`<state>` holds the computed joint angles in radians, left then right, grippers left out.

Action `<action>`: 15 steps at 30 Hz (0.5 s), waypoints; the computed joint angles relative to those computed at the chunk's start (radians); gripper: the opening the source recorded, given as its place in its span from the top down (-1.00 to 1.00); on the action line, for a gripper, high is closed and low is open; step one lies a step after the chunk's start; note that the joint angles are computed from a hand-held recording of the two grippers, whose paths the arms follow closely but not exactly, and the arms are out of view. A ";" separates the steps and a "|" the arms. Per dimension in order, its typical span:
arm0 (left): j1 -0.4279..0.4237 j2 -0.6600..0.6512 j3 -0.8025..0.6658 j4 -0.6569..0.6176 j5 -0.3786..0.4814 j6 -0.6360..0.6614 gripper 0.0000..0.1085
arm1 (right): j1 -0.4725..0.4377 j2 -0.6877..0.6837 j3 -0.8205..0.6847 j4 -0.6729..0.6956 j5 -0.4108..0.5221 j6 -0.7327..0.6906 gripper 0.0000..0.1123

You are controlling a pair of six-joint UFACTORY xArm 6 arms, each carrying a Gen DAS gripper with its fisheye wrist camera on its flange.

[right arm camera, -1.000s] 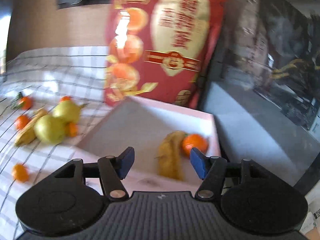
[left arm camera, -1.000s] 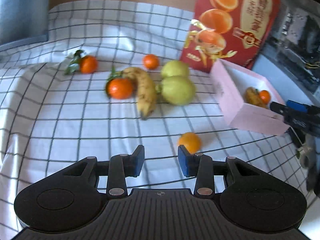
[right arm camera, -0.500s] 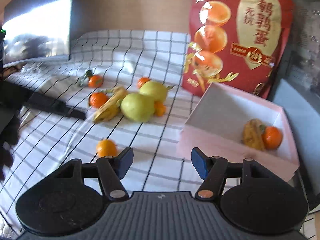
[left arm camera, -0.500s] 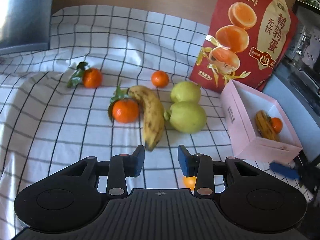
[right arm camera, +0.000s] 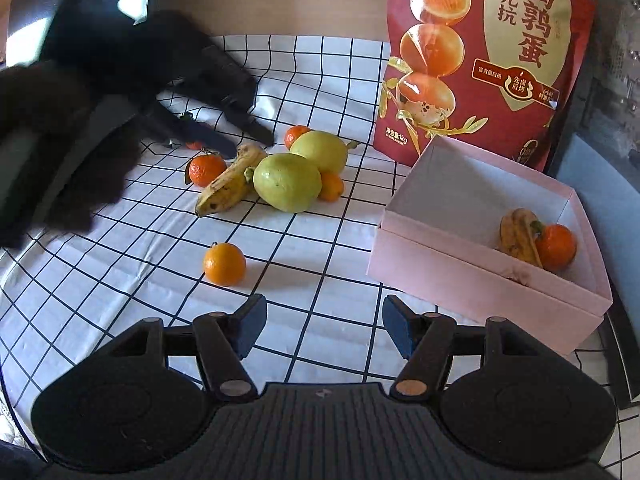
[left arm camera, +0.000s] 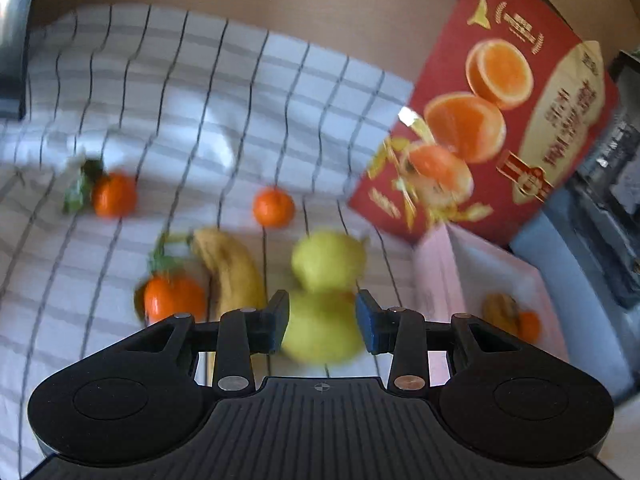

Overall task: Organize fruits
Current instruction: 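Reach the right gripper to the green pear and grasp it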

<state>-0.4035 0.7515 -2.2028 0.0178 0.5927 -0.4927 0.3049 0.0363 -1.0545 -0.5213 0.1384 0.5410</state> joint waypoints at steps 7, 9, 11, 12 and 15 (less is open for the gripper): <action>0.017 -0.023 0.058 -0.053 -0.053 0.027 0.26 | -0.014 -0.006 -0.014 -0.088 0.004 0.067 -0.15; 0.022 -0.105 0.196 -0.034 -0.129 0.010 0.26 | -0.018 0.019 -0.054 -0.126 -0.019 0.050 -0.15; 0.027 -0.190 0.329 0.016 -0.176 -0.014 0.26 | -0.018 0.066 -0.128 -0.209 -0.028 0.036 -0.15; 0.030 -0.228 0.387 0.025 -0.186 -0.010 0.26 | -0.014 0.098 -0.172 -0.243 -0.027 0.017 -0.15; 0.035 -0.334 0.550 0.006 -0.218 0.049 0.25 | 0.015 0.222 -0.329 -0.235 0.001 -0.157 -0.15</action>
